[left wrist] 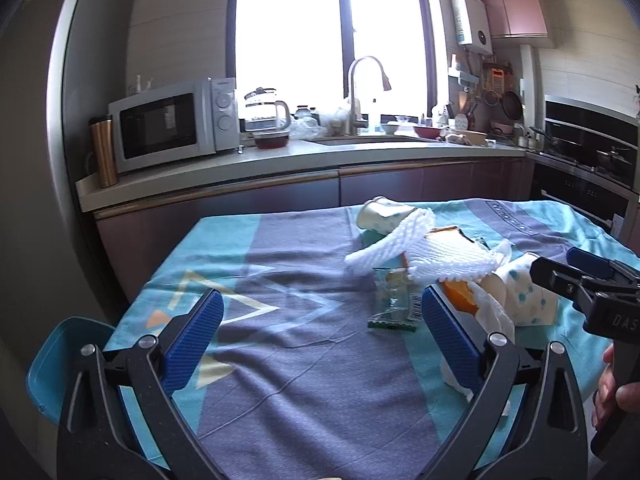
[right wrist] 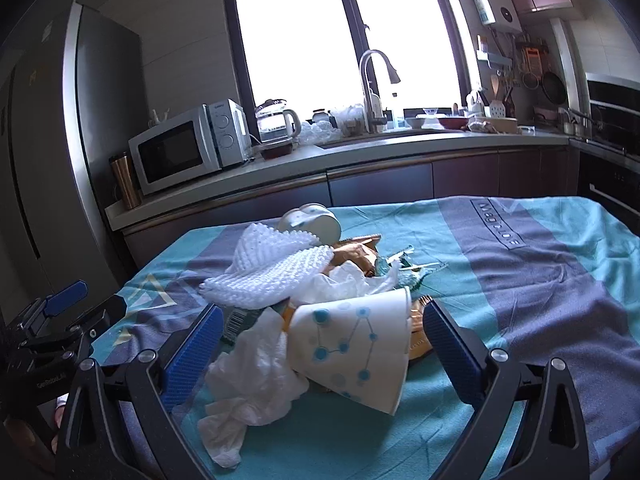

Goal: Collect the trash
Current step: 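Grasp the white foam net with the left tool while the right tool grasps the white dotted paper cup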

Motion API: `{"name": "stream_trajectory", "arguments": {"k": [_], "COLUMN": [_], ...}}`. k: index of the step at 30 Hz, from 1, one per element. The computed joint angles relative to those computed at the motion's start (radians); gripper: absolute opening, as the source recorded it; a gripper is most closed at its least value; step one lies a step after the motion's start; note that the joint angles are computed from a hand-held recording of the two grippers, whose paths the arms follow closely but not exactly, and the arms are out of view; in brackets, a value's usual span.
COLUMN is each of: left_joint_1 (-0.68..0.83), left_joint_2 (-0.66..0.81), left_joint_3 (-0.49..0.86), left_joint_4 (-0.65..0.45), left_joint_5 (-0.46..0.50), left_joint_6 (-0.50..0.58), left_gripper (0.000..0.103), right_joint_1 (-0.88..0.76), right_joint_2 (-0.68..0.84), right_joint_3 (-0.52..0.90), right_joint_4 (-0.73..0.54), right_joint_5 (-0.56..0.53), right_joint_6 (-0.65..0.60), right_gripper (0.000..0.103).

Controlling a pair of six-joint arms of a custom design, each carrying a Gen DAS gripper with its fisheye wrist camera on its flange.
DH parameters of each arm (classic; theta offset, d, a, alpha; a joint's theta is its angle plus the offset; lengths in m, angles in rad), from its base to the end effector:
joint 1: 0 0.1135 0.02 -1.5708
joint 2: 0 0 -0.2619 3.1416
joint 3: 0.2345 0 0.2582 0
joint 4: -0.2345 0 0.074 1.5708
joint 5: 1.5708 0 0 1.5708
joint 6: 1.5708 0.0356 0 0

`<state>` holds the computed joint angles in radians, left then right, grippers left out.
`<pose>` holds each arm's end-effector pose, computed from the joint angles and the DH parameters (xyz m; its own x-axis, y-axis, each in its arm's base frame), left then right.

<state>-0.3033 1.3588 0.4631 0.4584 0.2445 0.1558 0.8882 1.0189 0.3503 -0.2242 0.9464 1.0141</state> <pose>0.2522 -0.0880 0.1650 -0.3218 0.2585 -0.9108 0.5558 0.8304 0.0393 0.1337 0.1187 0.1541 -0.3722 0.3290 -0.8679 0.3471 0.9166 0.1987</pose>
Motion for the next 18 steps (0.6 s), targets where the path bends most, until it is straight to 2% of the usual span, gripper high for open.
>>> {"name": "stream_trajectory", "arguments": {"k": [2,6,11,14,18], "left_joint_1": [-0.008,-0.042,-0.070,-0.104,-0.121], "left_joint_2": [0.041,0.124,0.231,0.296,0.393], "left_joint_3": [0.054,0.162,0.301,0.375,0.493], "left_joint_4": [-0.057,-0.133,-0.229,-0.281,-0.389], "left_joint_5": [0.065,0.125,0.196,0.203,0.253], "left_joint_6": [-0.001,-0.004,-0.021,-0.020,-0.024], "left_gripper": [0.097,0.097,0.097,0.092,0.078], "right_joint_1": [-0.056,-0.155,-0.224,-0.256,-0.287], "right_joint_2": [-0.059,-0.167,-0.224,-0.244,-0.277], "right_joint_3": [-0.044,-0.123,-0.179,-0.202,-0.221], "right_joint_4": [0.026,0.076,0.127,0.164,0.186], "right_joint_5": [-0.064,-0.189,-0.315,-0.374,-0.431], "right_joint_6": [-0.024,-0.077,-0.104,-0.132,-0.159], "right_gripper": [0.094,0.083,0.064,0.055,0.045]}}
